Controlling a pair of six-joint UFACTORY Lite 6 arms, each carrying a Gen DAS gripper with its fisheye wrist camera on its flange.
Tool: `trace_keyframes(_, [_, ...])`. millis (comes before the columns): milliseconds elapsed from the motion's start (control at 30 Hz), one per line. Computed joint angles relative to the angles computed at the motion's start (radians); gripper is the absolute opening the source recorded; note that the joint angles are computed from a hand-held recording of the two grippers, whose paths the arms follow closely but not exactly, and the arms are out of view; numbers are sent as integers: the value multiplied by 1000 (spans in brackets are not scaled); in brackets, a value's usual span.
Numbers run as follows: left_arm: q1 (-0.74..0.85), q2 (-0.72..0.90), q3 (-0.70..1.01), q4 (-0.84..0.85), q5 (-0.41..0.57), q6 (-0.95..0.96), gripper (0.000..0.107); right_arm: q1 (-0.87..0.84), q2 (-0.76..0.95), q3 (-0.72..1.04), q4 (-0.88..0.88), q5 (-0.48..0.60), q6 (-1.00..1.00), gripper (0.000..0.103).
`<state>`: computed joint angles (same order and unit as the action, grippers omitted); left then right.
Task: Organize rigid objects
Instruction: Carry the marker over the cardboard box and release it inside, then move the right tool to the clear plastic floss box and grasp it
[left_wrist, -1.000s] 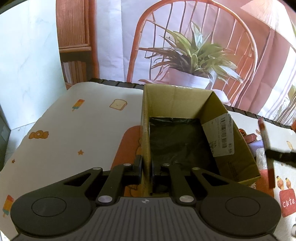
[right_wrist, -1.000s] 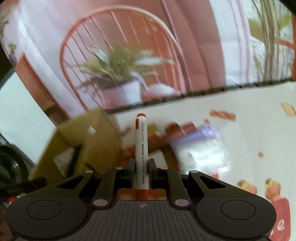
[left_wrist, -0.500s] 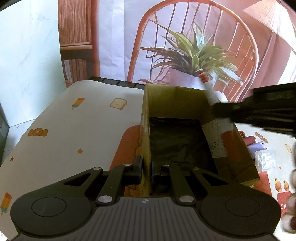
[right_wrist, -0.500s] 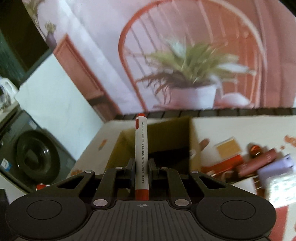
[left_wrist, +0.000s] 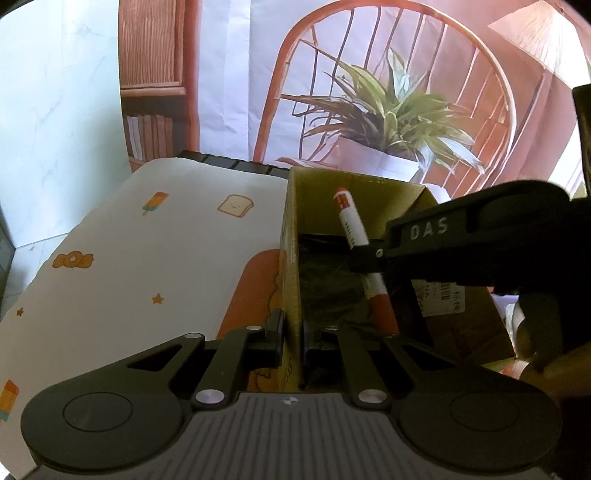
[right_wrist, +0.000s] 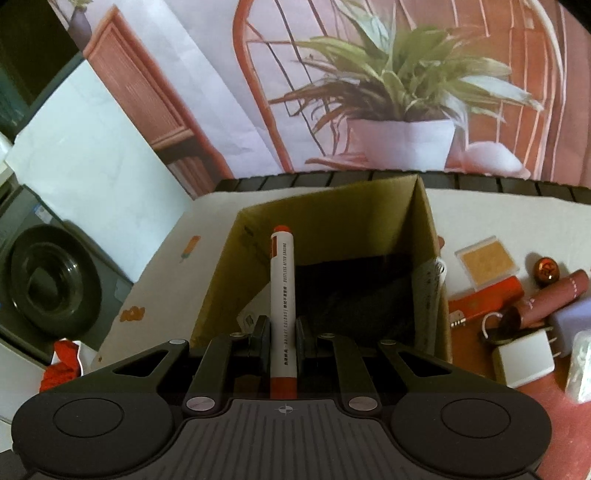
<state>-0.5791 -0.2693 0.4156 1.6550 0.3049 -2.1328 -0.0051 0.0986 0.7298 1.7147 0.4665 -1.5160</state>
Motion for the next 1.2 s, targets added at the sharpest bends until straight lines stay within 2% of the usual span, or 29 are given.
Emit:
trace_keyframes(400, [0, -1, -1, 0, 0, 0, 11, 1, 40, 8, -41, 6, 72, 14])
trace_keyframes(667, [1, 2, 3, -9, 0, 9, 11, -32, 40, -17, 15, 68, 24, 24])
trace_keyframes(800, [3, 9, 10, -21, -1, 25, 11, -65, -41, -82, 66, 81, -51, 28])
trace_keyframes(900, [-9, 11, 13, -43, 11, 43, 11, -102, -133, -137, 83, 73, -102, 38])
trace_keyframes(967, [-14, 13, 15, -51, 18, 49, 11, -137, -196, -171, 84, 60, -135, 52])
trace_keyframes(1100, [-23, 19, 20, -68, 28, 59, 11, -233, -309, -238, 87, 76, -203, 68])
trace_keyframes(1167, [-28, 17, 18, -71, 33, 60, 11, -288, -352, -266, 79, 85, -226, 81])
trace_keyframes(1200, [-29, 19, 20, -77, 33, 65, 11, -309, -370, -278, 80, 80, -240, 84])
